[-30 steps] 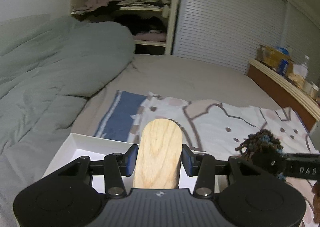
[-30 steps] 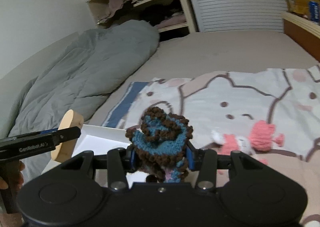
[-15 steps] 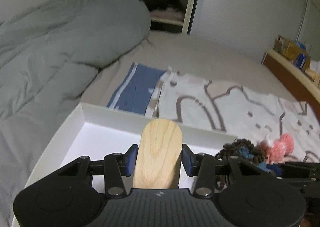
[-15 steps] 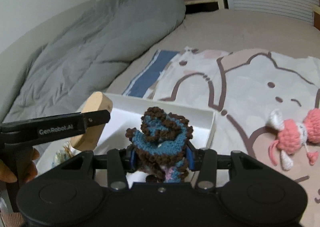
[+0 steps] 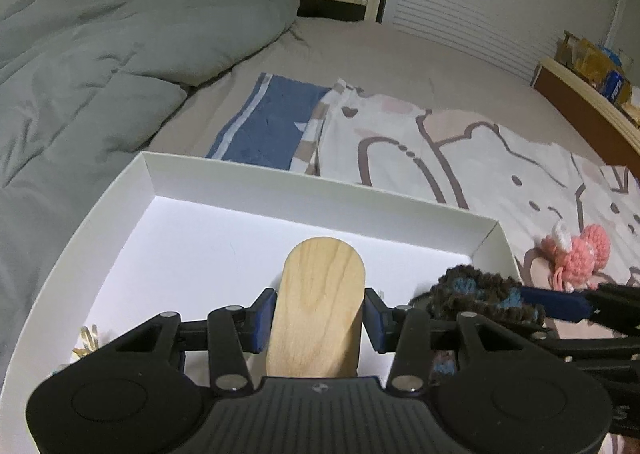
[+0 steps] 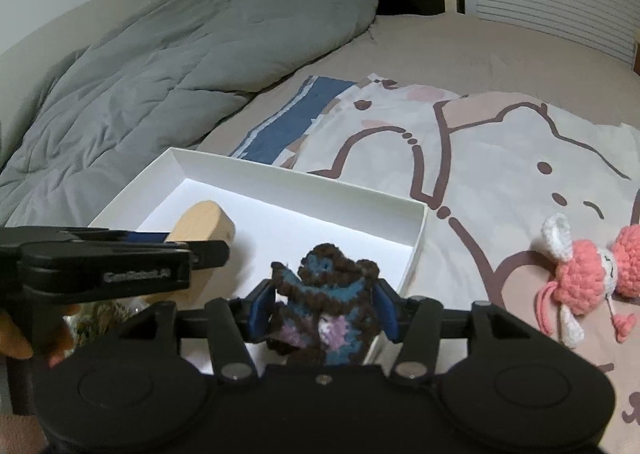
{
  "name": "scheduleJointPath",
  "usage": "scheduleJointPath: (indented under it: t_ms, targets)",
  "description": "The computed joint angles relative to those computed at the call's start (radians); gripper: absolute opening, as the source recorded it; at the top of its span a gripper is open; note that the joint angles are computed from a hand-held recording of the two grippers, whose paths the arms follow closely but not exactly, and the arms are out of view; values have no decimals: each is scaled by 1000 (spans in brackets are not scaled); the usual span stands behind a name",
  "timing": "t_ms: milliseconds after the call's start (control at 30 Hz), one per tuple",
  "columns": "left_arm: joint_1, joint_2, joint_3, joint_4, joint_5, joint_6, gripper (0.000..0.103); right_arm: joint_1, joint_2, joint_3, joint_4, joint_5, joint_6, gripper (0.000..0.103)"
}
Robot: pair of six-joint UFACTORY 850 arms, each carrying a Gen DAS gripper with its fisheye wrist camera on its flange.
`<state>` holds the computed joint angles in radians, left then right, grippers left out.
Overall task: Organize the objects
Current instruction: 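Lower the wooden block and crocheted piece into the box and open both tools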
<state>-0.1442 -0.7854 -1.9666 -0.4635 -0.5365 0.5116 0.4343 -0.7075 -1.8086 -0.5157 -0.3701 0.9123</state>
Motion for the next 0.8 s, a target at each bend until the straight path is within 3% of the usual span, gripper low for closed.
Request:
scheduleJointPath:
  t_ms: [233,367,800]
  targets:
    - [-14,-9,2,-14,-16,30,47,2,57,67,9,26,-21,56]
    - [-22,-7,6,21,-5,-6,48,2,79,96,15,37,-42,50]
    - [-26,23,20,25,-9,20,54,2,99,113,29,43,-67,49]
